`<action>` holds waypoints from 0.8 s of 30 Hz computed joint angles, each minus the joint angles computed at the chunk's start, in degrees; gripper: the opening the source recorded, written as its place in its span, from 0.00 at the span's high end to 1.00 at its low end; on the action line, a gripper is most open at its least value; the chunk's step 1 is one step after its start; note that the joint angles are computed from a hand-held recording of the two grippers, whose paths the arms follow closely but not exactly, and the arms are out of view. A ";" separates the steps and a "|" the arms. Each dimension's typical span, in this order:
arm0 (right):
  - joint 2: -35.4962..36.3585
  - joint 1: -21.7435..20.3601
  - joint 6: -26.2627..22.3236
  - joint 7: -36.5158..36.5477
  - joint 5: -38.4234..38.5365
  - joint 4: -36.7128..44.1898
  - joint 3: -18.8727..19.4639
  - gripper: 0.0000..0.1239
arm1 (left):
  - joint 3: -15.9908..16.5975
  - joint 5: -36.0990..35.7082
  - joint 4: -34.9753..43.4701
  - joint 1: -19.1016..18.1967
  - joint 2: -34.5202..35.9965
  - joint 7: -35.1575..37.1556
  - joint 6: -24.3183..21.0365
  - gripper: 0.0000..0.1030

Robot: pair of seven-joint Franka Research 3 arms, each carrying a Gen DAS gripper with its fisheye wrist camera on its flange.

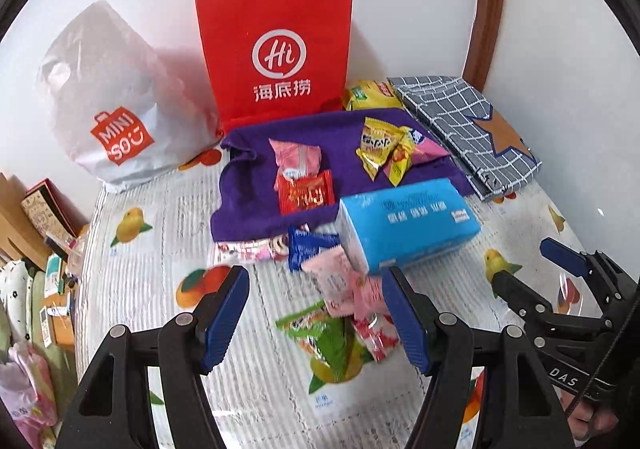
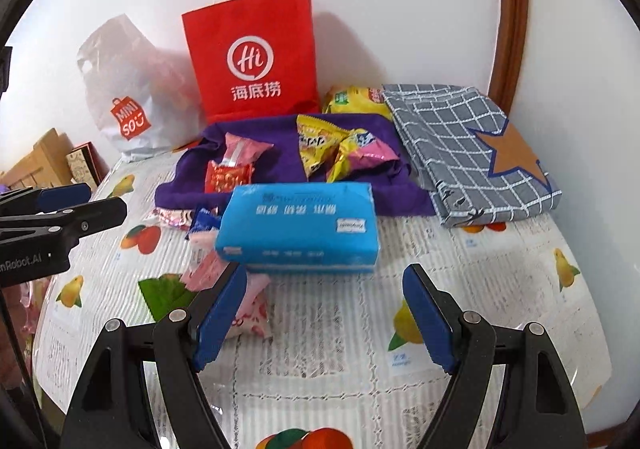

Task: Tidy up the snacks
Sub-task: 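Move both open tools back toward the snack pile, then grasp the pink candy packet with the right tool while the left tool grasps the green chip bag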

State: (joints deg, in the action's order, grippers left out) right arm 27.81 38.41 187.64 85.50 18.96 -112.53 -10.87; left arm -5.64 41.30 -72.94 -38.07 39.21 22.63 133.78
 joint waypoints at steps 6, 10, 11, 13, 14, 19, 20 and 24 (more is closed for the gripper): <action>0.60 0.70 0.10 -0.31 0.07 -0.39 0.12 0.35 | -0.34 -0.23 -3.14 0.38 -0.87 -1.44 1.47 0.35; 1.58 -1.36 -0.65 -0.55 -0.20 0.53 2.53 0.35 | -0.37 -0.57 -6.05 1.10 -1.75 -3.09 2.19 0.35; 1.93 -1.94 -0.99 -0.65 -0.45 0.91 3.20 0.35 | -0.36 -0.66 -7.07 1.41 -2.15 -3.66 2.45 0.35; 2.75 -2.60 -1.31 -0.75 -0.99 1.70 4.05 0.35 | -0.49 -1.16 -9.66 2.48 -3.15 -5.02 3.51 0.35; 3.14 -3.54 -1.38 -0.96 -1.29 2.12 5.15 0.35 | -0.59 -1.41 -10.68 3.03 -3.49 -5.63 4.13 0.35; 5.77 -12.73 -2.30 -4.09 -2.93 5.41 15.90 0.35 | -0.86 -2.22 -15.10 5.31 -5.26 -7.84 6.57 0.35; 6.58 -13.21 -2.83 -4.57 -3.19 6.50 16.63 0.35 | -0.81 -1.98 -15.60 5.51 -5.46 -8.03 6.88 0.35; 10.40 -13.01 -4.87 -6.21 -4.16 11.93 17.30 0.35 | -0.67 -1.34 -17.92 6.44 -6.49 -9.49 8.34 0.35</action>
State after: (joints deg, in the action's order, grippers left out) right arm 38.21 25.40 182.78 79.29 14.79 -100.60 6.43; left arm -6.31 39.96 -90.86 -31.63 32.72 13.14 142.12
